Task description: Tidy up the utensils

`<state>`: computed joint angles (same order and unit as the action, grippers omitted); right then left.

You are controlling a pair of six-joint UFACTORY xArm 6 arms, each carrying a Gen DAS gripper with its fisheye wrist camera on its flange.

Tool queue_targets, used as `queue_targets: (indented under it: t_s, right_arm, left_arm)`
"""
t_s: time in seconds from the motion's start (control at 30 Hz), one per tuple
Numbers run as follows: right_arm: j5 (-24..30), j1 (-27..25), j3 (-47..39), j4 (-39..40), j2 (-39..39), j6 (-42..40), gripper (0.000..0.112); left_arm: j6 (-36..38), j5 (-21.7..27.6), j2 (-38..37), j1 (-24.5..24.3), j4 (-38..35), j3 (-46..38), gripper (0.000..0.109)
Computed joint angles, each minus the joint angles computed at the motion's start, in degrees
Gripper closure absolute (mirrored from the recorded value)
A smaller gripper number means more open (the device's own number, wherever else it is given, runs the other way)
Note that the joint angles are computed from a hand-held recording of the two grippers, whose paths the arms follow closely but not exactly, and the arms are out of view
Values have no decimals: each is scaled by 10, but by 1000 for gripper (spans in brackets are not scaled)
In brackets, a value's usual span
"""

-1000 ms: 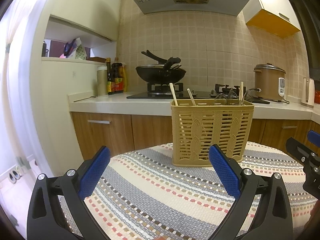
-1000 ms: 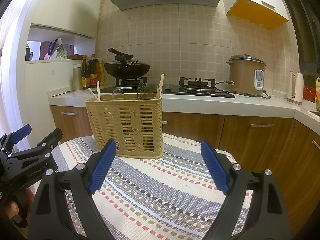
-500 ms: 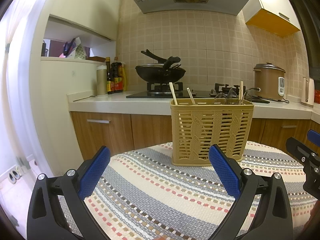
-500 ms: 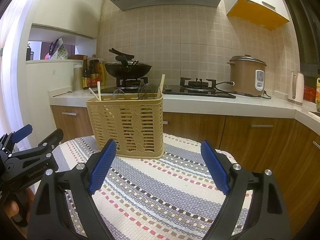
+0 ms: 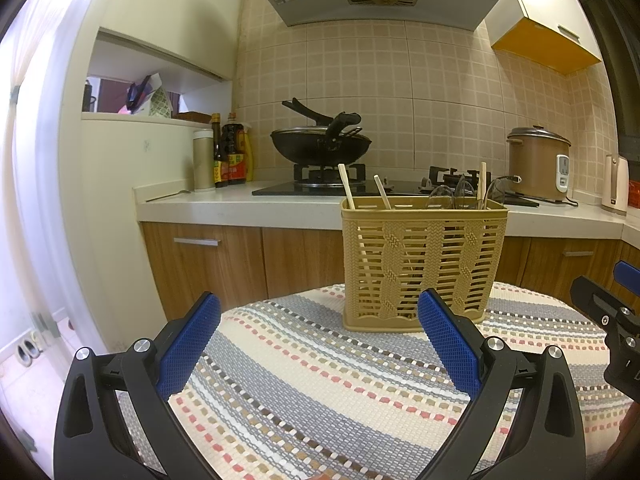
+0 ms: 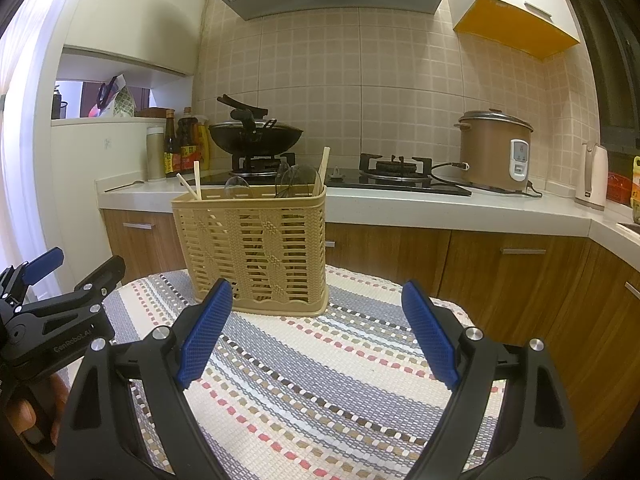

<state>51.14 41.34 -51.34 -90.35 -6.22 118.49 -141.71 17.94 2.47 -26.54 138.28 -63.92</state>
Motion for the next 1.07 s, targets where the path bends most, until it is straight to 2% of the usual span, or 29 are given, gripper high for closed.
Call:
queue_targets:
  t_s: [0.47, 0.6, 0.7, 0.87, 1.07]
  right_arm:
    - [0, 0, 0, 0, 0, 0, 29]
    - [1, 0, 0, 1, 0, -1, 29]
    - [0, 0, 0, 1, 0, 0, 29]
    - [-1, -1, -1, 1, 1, 1, 29]
    - [-4, -3, -2, 2, 4, 0, 29]
  left_arm:
    - [8, 6, -1, -1, -7, 3, 13]
    - [15, 21, -5, -5, -12, 10, 13]
    - [36, 54, -13, -12, -33, 26, 13]
    - [-24, 15, -14, -1, 9, 16, 13]
    - [-52, -9, -6, 6, 36, 1, 13]
